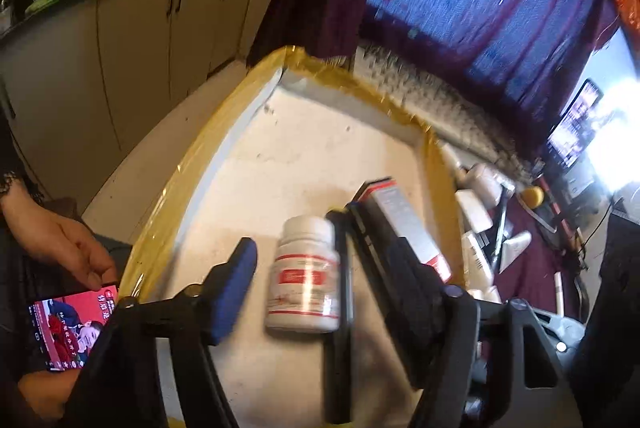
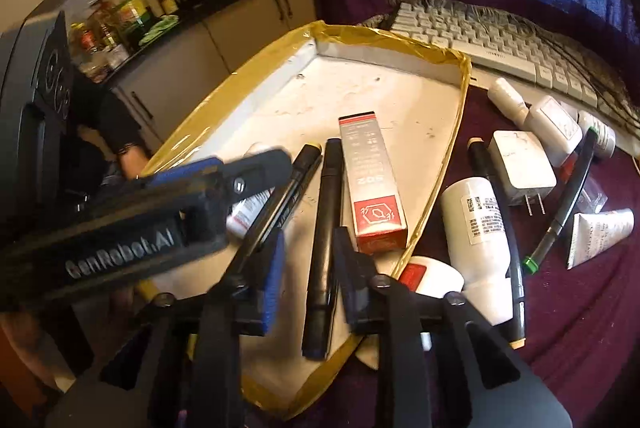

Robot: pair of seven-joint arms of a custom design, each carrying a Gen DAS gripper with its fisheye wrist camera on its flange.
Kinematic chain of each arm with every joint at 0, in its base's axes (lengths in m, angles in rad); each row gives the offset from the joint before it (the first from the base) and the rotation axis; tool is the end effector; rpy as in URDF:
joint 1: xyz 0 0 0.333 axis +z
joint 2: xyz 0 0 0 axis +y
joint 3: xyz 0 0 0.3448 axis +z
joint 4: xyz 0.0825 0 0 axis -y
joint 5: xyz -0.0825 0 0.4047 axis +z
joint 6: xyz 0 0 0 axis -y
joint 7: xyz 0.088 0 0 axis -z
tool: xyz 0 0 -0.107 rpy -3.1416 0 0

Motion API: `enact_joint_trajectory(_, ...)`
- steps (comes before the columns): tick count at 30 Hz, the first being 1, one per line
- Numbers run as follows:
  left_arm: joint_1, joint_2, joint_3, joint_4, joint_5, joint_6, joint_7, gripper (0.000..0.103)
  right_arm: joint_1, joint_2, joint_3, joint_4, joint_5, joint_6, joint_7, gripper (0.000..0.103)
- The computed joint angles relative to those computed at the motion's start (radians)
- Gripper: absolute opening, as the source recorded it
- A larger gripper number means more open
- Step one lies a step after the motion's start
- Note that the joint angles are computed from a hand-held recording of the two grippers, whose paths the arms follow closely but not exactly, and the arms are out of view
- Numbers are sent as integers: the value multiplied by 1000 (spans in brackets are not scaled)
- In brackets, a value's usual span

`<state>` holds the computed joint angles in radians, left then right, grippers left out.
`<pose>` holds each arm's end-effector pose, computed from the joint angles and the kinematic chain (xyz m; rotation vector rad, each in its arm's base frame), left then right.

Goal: Organize objects
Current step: 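Open both tools to release the bottle and marker into the tray, then grasp the green-tipped black marker on the cloth with the left tool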

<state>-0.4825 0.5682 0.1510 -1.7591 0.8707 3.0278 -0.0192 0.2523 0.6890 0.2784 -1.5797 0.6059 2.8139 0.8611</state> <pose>0.6592 -0.3045 0.3160 -2.1817 1.4941 -0.9526 0.6989 0.3279 0.3076 -2.1503 1.1323 -0.0953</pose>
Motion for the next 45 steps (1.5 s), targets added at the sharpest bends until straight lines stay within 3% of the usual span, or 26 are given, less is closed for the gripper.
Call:
enact_joint_trajectory(4,-58,1,70,4,60,50,-72,68,-83,-33,82,-64,84,37,-125,32)
enact_joint_trajectory(6,-83,3,85,16,86,31,-80,69,-165,-48,159,-95,180,25,-239,33)
enact_joint_trajectory(7,-85,4,81,22,96,19,-80,69,-197,-60,186,-113,228,18,-292,35)
enact_joint_trajectory(10,-92,9,60,50,139,-16,-81,69,-264,-104,255,-186,391,127,-475,50)
enact_joint_trajectory(11,-108,9,74,56,176,-12,-111,69,-270,-111,261,-195,426,149,-514,53)
enact_joint_trajectory(15,-139,23,87,100,311,-4,-210,69,-262,-133,227,-220,534,232,-574,54)
enact_joint_trajectory(17,-139,30,68,122,351,-30,-210,69,-233,-136,180,-217,552,250,-547,54)
enact_joint_trajectory(20,-107,43,-12,157,340,-98,-103,70,-221,-115,151,-198,584,324,-507,54)
enact_joint_trajectory(21,-84,54,-46,172,323,-95,-60,70,-197,-113,120,-196,565,345,-455,54)
enact_joint_trajectory(23,-55,73,-78,186,304,-39,-37,70,-202,-109,116,-197,548,373,-405,54)
enact_joint_trajectory(25,-14,94,-131,197,221,0,55,70,-215,-112,113,-199,515,351,-370,54)
enact_joint_trajectory(31,-17,124,-178,228,72,-68,261,70,-223,-114,93,-218,401,319,-262,54)
enact_joint_trajectory(36,-57,124,-133,220,11,-51,304,70,-201,-104,57,-217,298,290,-154,54)
enact_joint_trajectory(45,-97,124,-87,212,-59,-42,348,70,-229,-102,89,-241,172,311,-81,54)
